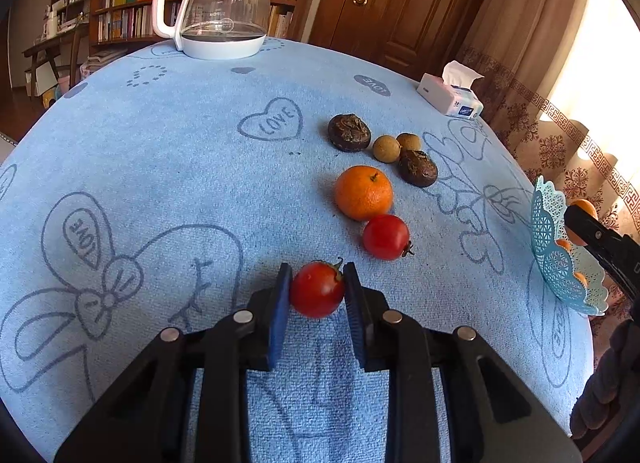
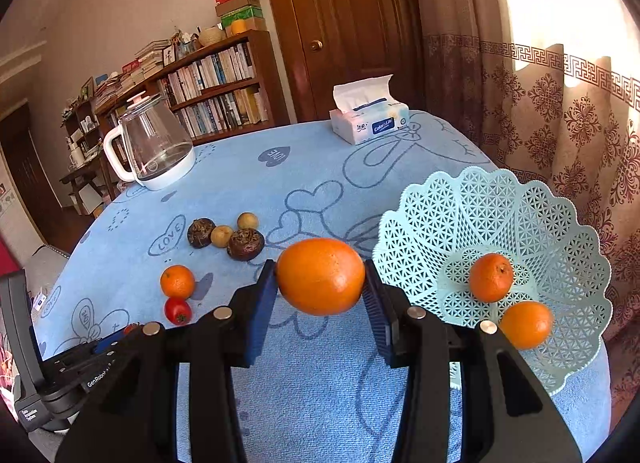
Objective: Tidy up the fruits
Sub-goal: 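Carry the orange in the right gripper into the basket and release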
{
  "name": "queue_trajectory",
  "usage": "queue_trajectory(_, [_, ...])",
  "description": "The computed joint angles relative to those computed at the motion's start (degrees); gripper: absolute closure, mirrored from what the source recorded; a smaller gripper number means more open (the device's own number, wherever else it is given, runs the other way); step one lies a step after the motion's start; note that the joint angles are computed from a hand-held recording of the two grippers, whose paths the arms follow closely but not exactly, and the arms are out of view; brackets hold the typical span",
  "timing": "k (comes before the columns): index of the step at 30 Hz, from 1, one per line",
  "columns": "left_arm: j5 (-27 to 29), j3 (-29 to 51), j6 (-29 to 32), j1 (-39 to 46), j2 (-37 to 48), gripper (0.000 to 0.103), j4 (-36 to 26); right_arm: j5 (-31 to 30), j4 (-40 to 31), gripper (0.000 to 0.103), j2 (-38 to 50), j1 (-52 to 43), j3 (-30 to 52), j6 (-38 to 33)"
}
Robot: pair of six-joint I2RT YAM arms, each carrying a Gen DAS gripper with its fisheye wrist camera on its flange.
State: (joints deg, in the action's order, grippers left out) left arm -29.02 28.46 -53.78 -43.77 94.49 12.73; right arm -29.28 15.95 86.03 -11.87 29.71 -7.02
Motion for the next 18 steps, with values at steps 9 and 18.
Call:
queue_trajectory(9, [-0.98,-0.02,-0.46,-0.37,-0.4,0.077,-0.36,-2.02,-0.74,0.059,3.02,-10.53,2.52,-0.33])
queue_trajectory(18, [-1.14,0.15,-0.68,-0.38,-0.29,0.077,-0.65,-2.55,-2.1,0.059,6.48,-13.85,4.05,-2.08])
